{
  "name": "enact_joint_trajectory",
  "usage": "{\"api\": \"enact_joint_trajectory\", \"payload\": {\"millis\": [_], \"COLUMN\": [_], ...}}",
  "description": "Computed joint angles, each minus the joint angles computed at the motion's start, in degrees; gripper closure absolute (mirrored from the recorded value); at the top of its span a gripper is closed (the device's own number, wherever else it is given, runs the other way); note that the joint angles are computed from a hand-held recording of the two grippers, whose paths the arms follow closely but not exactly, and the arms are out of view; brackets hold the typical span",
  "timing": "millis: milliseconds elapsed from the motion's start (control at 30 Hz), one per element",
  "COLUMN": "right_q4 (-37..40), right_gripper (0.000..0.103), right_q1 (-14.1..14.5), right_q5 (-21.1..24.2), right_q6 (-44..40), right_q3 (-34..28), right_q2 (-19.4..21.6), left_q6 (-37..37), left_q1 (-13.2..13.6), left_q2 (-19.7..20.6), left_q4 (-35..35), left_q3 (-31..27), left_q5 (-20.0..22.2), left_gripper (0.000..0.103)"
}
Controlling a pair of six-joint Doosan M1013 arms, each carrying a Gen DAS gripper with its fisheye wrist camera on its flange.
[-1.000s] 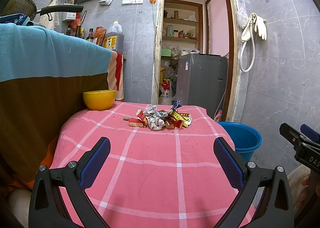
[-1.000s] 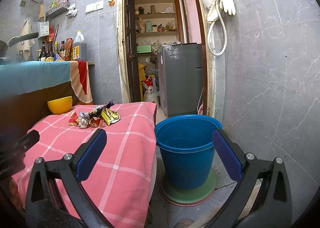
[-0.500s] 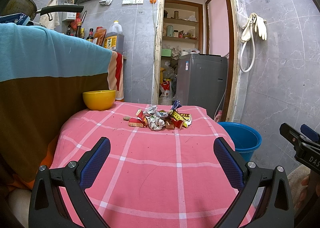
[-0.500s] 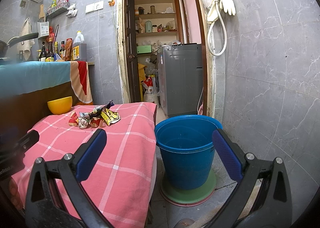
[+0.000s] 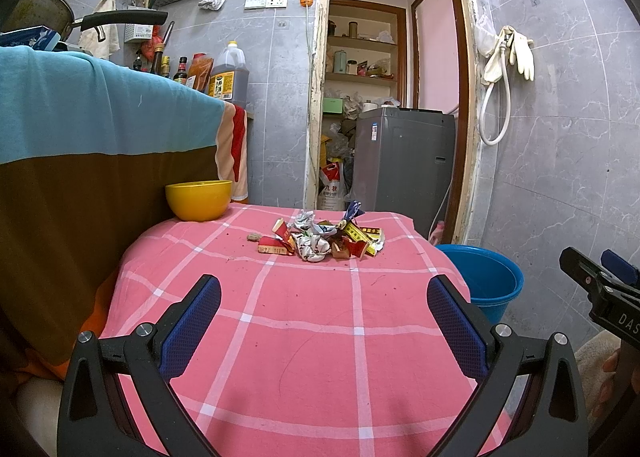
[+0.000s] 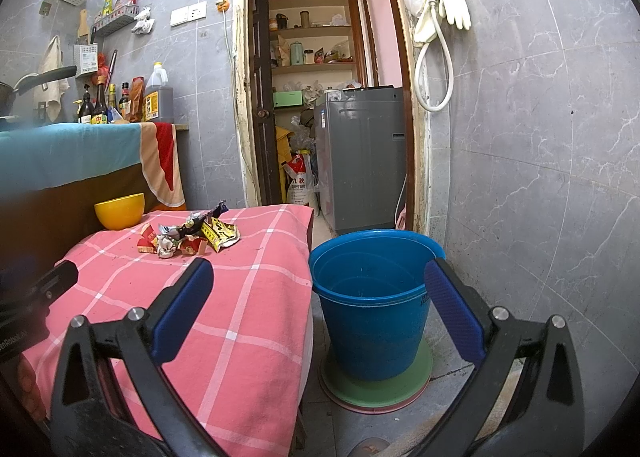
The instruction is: Collect trash
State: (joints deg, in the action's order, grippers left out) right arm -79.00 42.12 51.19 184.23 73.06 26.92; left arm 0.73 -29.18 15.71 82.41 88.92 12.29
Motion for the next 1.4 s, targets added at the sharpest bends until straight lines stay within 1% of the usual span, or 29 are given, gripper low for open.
{"api": "enact_joint_trajectory", "payload": {"millis": [167, 267, 333, 400, 467, 600, 767, 800, 833, 933, 967, 1000, 1033, 1067, 1133, 1200, 1233, 1267, 1333, 1400], "right_q4": [0.1, 0.7, 0.6, 0.7, 0.6, 0.3, -0.1, 0.0, 0.3, 2.4, 4.0, 6.0, 8.0, 9.9, 15.5, 21.2, 26.1, 28.8, 36.7, 42.0], "right_gripper": [0.000, 0.000, 0.000, 0.000, 0.000, 0.000, 0.000, 0.000, 0.000, 0.000, 0.000, 0.000, 0.000, 0.000, 0.000, 0.000, 0.000, 0.000, 0.000, 0.000], "right_q1": [-0.1, -0.2, -0.6, -0.9, -1.4, -2.4, -4.0, -4.4, -4.8, -5.7, -6.1, -6.5, -6.9, -7.3, -7.9, -8.4, -8.8, -9.0, -9.6, -10.1], "right_q5": [-0.4, -0.8, -2.0, -2.6, -4.2, -7.2, -11.3, -12.2, -12.8, -14.1, -14.8, -15.4, -16.2, -16.8, -17.7, -17.8, -17.3, -17.0, -15.5, -13.6], "right_q6": [0.1, -1.3, -1.9, -2.8, -3.9, -5.7, -8.0, -8.8, -9.6, -12.2, -13.9, -15.9, -18.0, -20.1, -27.3, -34.4, -39.8, -42.5, -50.5, -56.6], "right_q3": [-0.1, -0.3, -0.3, -1.8, -2.8, -5.2, -8.7, -10.1, -11.3, -14.6, -16.2, -17.8, -19.4, -20.4, -23.9, -26.6, -28.9, -30.0, -33.4, -36.1], "right_q2": [0.1, -0.5, -0.6, 0.2, 0.7, 2.1, 3.9, 4.5, 5.2, 7.0, 7.8, 8.7, 9.5, 10.1, 12.1, 13.7, 15.0, 15.7, 17.7, 19.3], "left_q6": [0.8, 3.7, 5.1, 8.5, 9.8, 8.3, 5.7, 7.6, 10.9, 24.5, 31.1, 35.4, 38.1, 40.1, 44.2, 48.1, 49.9, 52.1, 54.8, 56.7], "left_q1": [-0.1, 0.1, 0.4, 0.9, 1.3, 2.1, 3.3, 3.6, 3.9, 4.9, 5.3, 5.6, 5.9, 6.1, 6.5, 6.6, 6.7, 6.8, 6.8, 6.8], "left_q2": [0.0, 0.2, 0.5, 1.1, 1.6, 2.6, 4.4, 4.8, 5.3, 6.9, 7.7, 8.1, 8.7, 9.3, 10.2, 11.2, 11.8, 12.4, 13.5, 14.5], "left_q4": [-1.1, -4.2, -5.7, -9.3, -10.8, -9.5, -5.8, -7.5, -10.8, -25.1, -32.3, -37.1, -40.4, -42.9, -47.3, -50.9, -52.5, -54.2, -56.1, -57.8], "left_q3": [-0.2, -0.9, -1.4, -2.6, -3.6, -5.5, -8.2, -9.0, -9.9, -12.8, -14.1, -15.0, -15.8, -16.9, -18.3, -19.9, -20.9, -21.9, -23.5, -24.9], "left_q5": [0.3, 0.3, 0.3, 0.1, 0.3, 0.5, -0.3, -0.3, -0.3, -0.1, 0.4, 0.7, 1.2, 2.1, 3.3, 5.4, 6.6, 8.0, 10.2, 12.6], "left_gripper": [0.002, 0.002, 0.002, 0.002, 0.002, 0.002, 0.002, 0.002, 0.002, 0.002, 0.002, 0.002, 0.002, 0.002, 0.002, 0.002, 0.002, 0.002, 0.002, 0.003]}}
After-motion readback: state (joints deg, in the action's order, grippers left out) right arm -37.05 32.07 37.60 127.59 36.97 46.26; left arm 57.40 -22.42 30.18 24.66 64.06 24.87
